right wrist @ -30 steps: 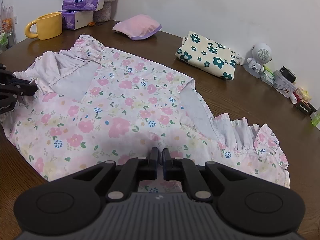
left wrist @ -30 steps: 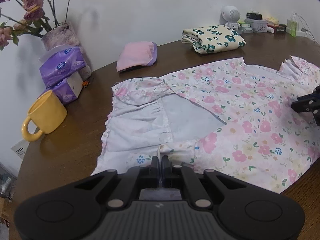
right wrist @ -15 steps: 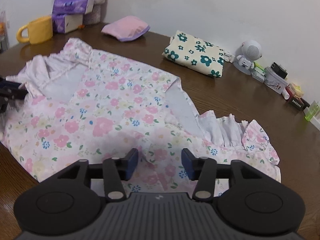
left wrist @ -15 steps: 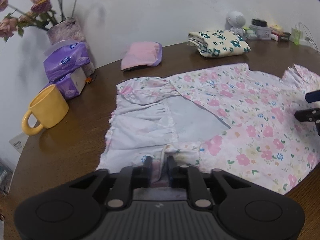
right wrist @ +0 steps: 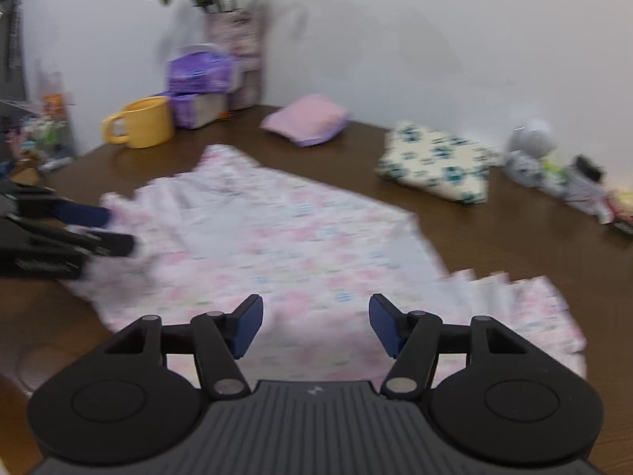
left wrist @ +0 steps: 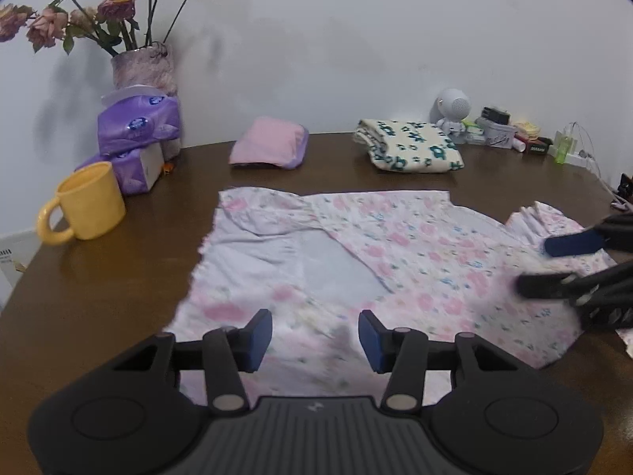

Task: Fold clothes
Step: 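Pull the dress flat with both tools and release it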

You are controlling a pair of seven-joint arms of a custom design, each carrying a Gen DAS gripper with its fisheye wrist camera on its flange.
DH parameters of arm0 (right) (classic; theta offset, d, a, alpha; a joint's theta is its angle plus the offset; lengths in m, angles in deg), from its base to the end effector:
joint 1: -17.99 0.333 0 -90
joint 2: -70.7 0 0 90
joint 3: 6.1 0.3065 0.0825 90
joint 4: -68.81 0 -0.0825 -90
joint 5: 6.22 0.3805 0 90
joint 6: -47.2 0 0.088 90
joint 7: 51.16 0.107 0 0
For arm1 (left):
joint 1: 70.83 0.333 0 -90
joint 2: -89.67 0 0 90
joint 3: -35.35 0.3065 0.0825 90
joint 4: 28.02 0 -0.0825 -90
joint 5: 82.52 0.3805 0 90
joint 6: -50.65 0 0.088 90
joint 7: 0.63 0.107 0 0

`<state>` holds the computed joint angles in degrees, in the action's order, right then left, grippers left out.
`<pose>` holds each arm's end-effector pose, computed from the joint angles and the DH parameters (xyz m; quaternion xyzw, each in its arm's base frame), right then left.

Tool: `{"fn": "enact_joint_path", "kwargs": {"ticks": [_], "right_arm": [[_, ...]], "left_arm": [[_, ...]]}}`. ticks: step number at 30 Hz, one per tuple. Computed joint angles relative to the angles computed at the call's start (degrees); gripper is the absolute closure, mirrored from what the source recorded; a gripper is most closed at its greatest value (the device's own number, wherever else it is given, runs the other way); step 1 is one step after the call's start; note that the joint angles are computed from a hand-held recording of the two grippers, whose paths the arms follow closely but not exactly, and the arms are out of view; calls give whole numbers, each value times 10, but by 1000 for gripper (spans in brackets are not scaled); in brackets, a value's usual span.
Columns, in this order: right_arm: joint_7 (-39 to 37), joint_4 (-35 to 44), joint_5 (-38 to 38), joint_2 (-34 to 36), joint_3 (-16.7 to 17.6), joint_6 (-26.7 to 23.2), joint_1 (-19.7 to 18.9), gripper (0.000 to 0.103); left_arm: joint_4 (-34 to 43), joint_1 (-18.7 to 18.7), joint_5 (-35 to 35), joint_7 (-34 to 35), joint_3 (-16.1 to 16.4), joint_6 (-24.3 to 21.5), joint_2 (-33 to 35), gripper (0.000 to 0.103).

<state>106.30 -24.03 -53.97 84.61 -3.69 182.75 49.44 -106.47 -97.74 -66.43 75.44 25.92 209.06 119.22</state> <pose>0.5643 0.3644 0.5325 -0.6024 0.6841 -0.3179 0.2610 0.6132 -0.4271 0.5226 -0.4428 0.7852 -0.3777 0.2115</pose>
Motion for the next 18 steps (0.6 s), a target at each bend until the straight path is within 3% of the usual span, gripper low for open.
{"fn": "enact_joint_path", "kwargs": {"ticks": [2, 7, 15, 18], "right_arm": [[-4, 19, 8, 20, 4, 9, 3, 46], [-14, 63, 24, 71, -7, 22, 23, 48], [18, 7, 10, 51, -26, 46, 37, 49], [66, -47, -15, 16, -30, 70, 30, 49]], "left_arm": [[-13, 1, -7, -3, -6, 17, -1, 57], [-4, -10, -4, -9, 0, -9, 12, 64], [-27, 27, -44, 30, -26, -6, 7, 67], [-46, 42, -65, 57, -37, 4, -4, 67]]}}
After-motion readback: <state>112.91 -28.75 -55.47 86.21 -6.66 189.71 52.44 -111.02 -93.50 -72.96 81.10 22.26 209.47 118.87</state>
